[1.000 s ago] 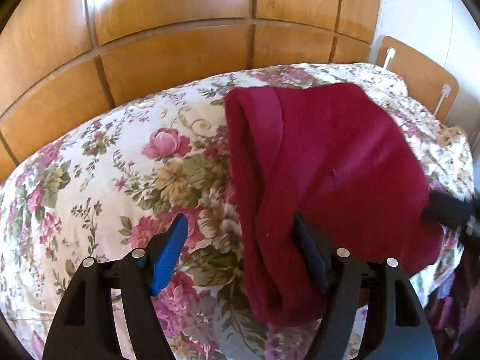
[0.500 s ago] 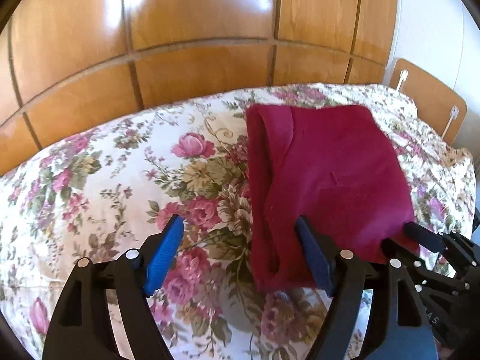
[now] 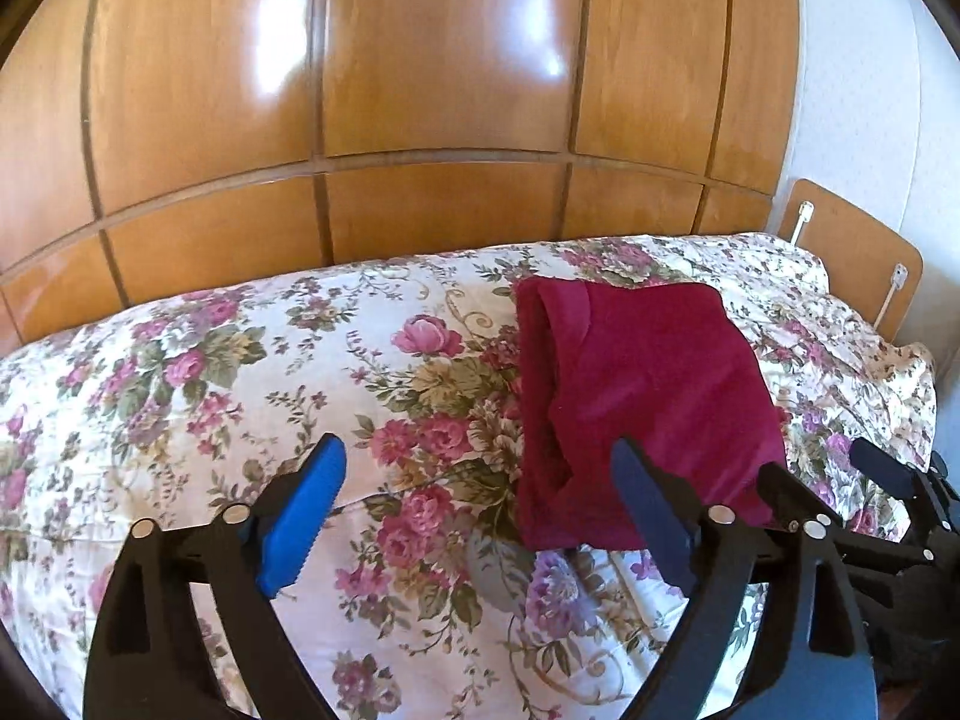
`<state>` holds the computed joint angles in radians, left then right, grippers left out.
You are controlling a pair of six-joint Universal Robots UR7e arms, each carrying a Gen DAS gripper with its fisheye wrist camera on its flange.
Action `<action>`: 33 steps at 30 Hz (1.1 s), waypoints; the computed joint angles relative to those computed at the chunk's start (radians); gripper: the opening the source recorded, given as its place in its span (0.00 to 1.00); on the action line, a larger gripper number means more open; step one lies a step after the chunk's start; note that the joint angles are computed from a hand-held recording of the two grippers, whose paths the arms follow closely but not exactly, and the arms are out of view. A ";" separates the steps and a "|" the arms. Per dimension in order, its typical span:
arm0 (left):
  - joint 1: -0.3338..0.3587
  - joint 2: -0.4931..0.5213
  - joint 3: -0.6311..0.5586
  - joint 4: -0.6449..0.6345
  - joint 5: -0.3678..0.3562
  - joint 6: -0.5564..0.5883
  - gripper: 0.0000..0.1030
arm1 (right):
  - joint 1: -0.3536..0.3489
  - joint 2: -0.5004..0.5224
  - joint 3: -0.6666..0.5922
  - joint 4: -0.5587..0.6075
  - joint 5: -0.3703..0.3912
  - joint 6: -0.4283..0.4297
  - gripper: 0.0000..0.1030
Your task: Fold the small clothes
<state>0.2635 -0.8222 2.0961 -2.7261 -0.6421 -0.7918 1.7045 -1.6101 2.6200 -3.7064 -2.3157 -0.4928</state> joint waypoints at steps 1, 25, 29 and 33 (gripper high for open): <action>-0.004 -0.004 0.006 0.000 0.005 -0.005 0.87 | 0.012 0.012 0.000 -0.015 -0.019 0.002 0.94; -0.056 -0.053 0.052 0.069 0.049 -0.083 0.89 | 0.066 0.052 0.013 -0.069 -0.104 0.068 0.97; -0.057 -0.052 0.050 0.076 0.055 -0.083 0.89 | 0.065 0.057 0.012 -0.088 -0.102 0.059 0.97; -0.061 -0.052 0.048 0.085 0.060 -0.086 0.90 | 0.068 0.055 0.014 -0.091 -0.099 0.060 0.97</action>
